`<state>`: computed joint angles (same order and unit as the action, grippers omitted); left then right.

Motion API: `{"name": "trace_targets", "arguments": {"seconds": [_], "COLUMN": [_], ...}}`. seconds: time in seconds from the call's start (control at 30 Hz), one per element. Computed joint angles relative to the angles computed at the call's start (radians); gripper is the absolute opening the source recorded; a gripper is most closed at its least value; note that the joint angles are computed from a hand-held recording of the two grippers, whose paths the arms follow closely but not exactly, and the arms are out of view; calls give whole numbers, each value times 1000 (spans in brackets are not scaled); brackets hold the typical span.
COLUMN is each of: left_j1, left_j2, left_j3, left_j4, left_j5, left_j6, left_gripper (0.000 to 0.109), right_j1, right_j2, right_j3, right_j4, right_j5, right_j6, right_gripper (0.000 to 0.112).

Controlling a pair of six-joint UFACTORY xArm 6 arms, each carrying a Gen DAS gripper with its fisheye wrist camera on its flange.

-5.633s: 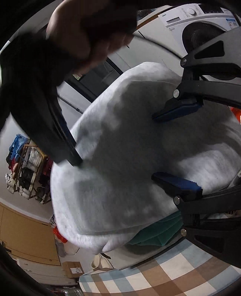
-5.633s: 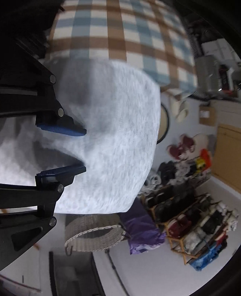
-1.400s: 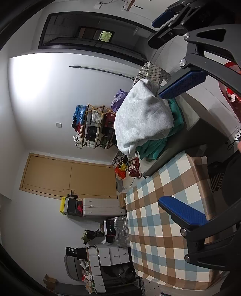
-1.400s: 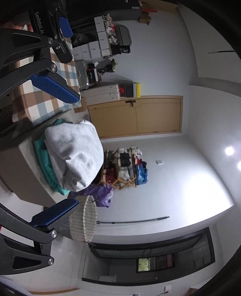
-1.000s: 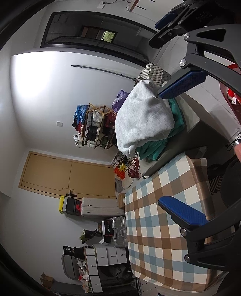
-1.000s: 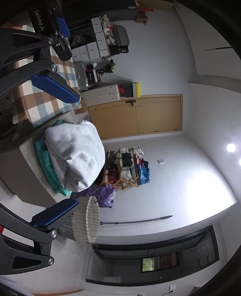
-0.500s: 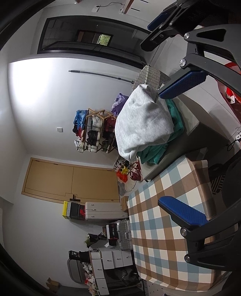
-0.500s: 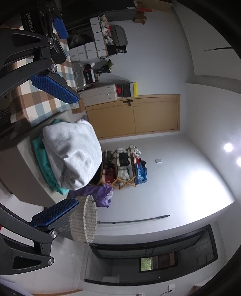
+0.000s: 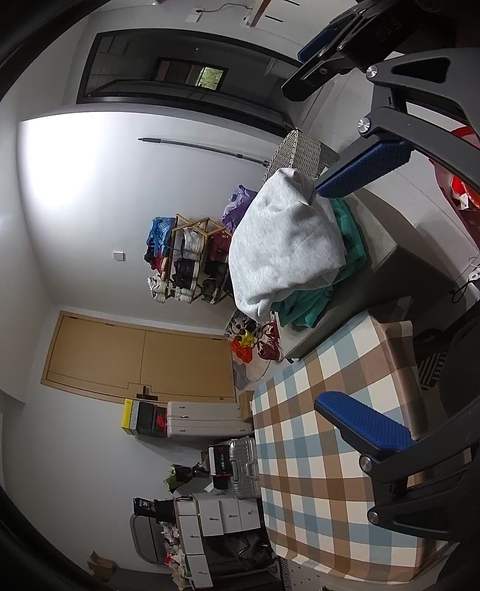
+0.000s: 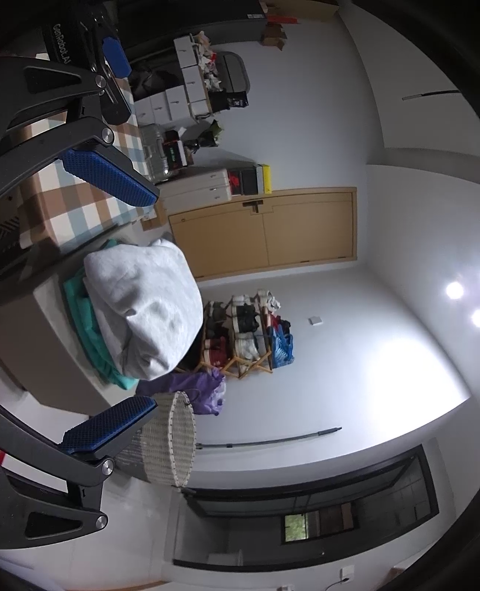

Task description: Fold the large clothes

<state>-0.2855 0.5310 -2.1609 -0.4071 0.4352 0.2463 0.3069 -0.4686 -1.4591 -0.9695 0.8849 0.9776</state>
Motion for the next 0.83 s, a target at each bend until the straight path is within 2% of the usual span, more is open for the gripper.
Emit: {"name": "trace_targets", "arguments": {"seconds": [0.37, 0.83], "left_j1": [-6, -15], "left_j2": [16, 7], "left_j3": [-27, -9], "left_j4": [-4, 38], "left_j5": [25, 6], "left_j6": [7, -12], "left_gripper": [102, 102], "right_j1": [9, 8], "right_j2": [-3, -1], "right_j3": [6, 6], "right_j4": [-20, -4], "right_j5": [10, 18], "right_j6": [1, 10], "right_gripper": [103, 103]}}
